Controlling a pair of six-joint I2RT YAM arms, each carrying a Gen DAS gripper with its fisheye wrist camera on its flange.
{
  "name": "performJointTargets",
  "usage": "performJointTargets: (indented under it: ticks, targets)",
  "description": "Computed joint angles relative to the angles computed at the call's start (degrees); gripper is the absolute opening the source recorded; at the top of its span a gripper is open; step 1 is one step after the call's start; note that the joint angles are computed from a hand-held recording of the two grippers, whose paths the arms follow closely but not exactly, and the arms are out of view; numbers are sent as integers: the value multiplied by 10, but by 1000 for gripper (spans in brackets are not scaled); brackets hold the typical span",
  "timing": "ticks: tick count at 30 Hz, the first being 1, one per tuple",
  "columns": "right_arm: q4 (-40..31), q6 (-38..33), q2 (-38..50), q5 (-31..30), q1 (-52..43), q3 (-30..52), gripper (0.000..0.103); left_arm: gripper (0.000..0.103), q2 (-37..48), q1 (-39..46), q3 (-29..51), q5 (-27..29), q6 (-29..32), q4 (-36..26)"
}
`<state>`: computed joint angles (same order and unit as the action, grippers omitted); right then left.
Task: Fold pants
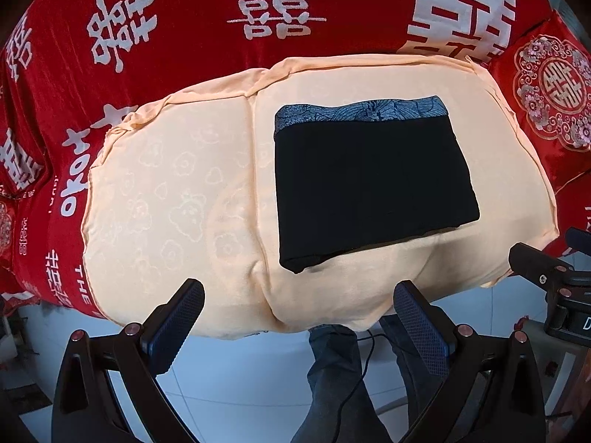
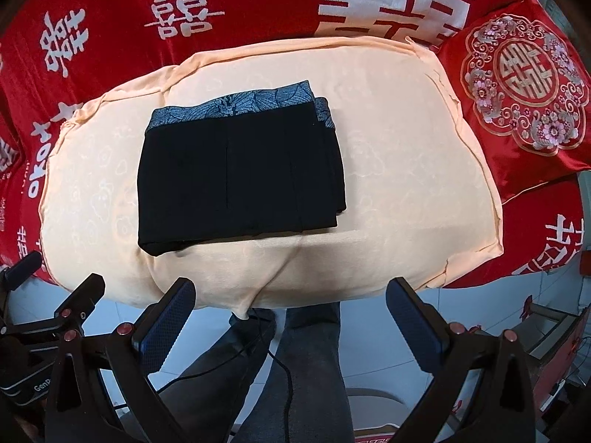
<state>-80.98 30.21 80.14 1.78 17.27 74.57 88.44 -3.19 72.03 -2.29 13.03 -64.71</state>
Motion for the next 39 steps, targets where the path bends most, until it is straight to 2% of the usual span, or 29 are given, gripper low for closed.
performJointTargets:
  ticks: [24,39]
  targets:
    - [-5,24,-21,13,17,2,103,103,-24,-18,0,-15,19,10]
    - [-8,25,-15,17,22,11,103,103,-23,-15,4,-1,27,5]
